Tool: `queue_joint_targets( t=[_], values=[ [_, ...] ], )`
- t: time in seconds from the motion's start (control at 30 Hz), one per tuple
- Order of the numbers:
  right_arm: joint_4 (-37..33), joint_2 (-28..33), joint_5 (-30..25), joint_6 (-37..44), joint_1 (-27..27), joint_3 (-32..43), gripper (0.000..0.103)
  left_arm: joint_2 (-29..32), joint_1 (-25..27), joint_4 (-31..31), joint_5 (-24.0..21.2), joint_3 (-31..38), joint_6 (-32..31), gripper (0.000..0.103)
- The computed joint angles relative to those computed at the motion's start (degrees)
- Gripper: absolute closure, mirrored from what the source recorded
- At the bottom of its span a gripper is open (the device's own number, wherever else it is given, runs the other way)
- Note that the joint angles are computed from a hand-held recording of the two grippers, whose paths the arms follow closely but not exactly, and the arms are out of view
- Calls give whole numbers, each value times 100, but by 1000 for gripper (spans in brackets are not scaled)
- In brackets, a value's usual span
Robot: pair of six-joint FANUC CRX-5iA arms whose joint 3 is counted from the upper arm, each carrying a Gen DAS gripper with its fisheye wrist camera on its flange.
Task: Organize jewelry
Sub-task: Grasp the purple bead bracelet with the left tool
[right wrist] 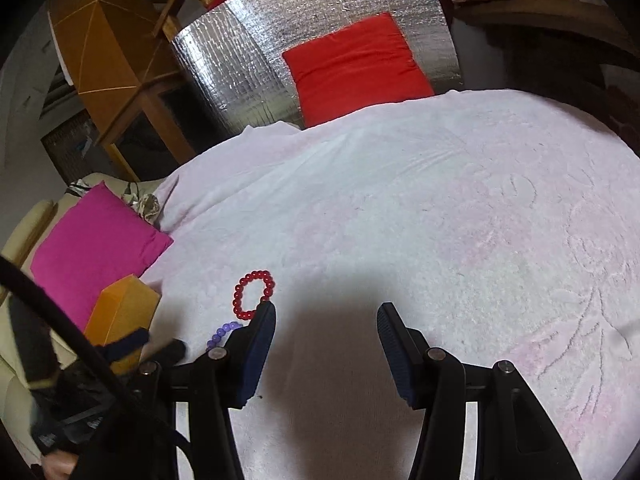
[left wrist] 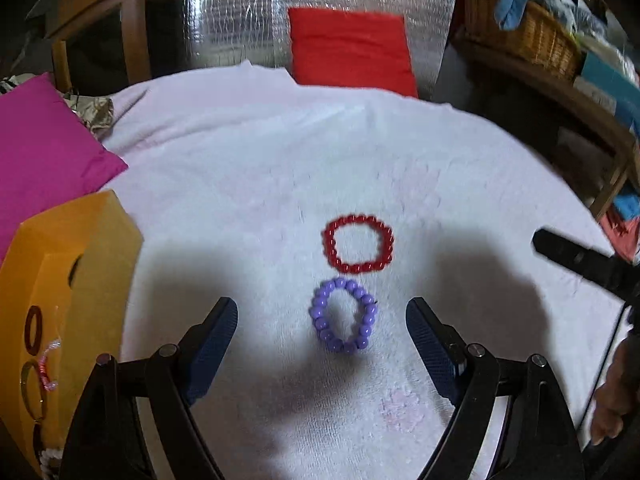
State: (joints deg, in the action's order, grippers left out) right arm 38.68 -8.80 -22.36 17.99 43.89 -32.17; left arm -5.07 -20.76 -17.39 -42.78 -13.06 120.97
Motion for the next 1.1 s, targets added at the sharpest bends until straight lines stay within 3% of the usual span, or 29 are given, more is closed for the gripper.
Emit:
queue_joint_targets(
  t=[0.3,0.47,0.57,0.6,0.63,0.77,0.8,0.9,1.1],
  values=[
    [-102,201,-2,72,7,166,46,273,160,454,219,-147,-460,19],
    [-6,296,30,43,8,190,46,369,145,525,376,-147,-643,43],
    [53,364,116,-31,-13,198,46,486,1,195,125,53,-479,60],
    [113,383,160,-72,-22,187,50,485,8,197,134,44,-487,75],
    [179,403,213,-102,-32,177,52,460,70,331,154,-5,-578,83],
    [301,618,399,66,-35,276,59,327,272,723,298,-208,-790,87],
    [55,717,372,368,0,405,60,271,325,798,345,-265,-808,93],
    [-1253,1013,134,1759,109,989,60,77,480,933,458,-440,-867,93],
    [-2035,1527,-279,2782,229,1730,60,-126,740,1230,505,-708,-1132,93]
  ],
)
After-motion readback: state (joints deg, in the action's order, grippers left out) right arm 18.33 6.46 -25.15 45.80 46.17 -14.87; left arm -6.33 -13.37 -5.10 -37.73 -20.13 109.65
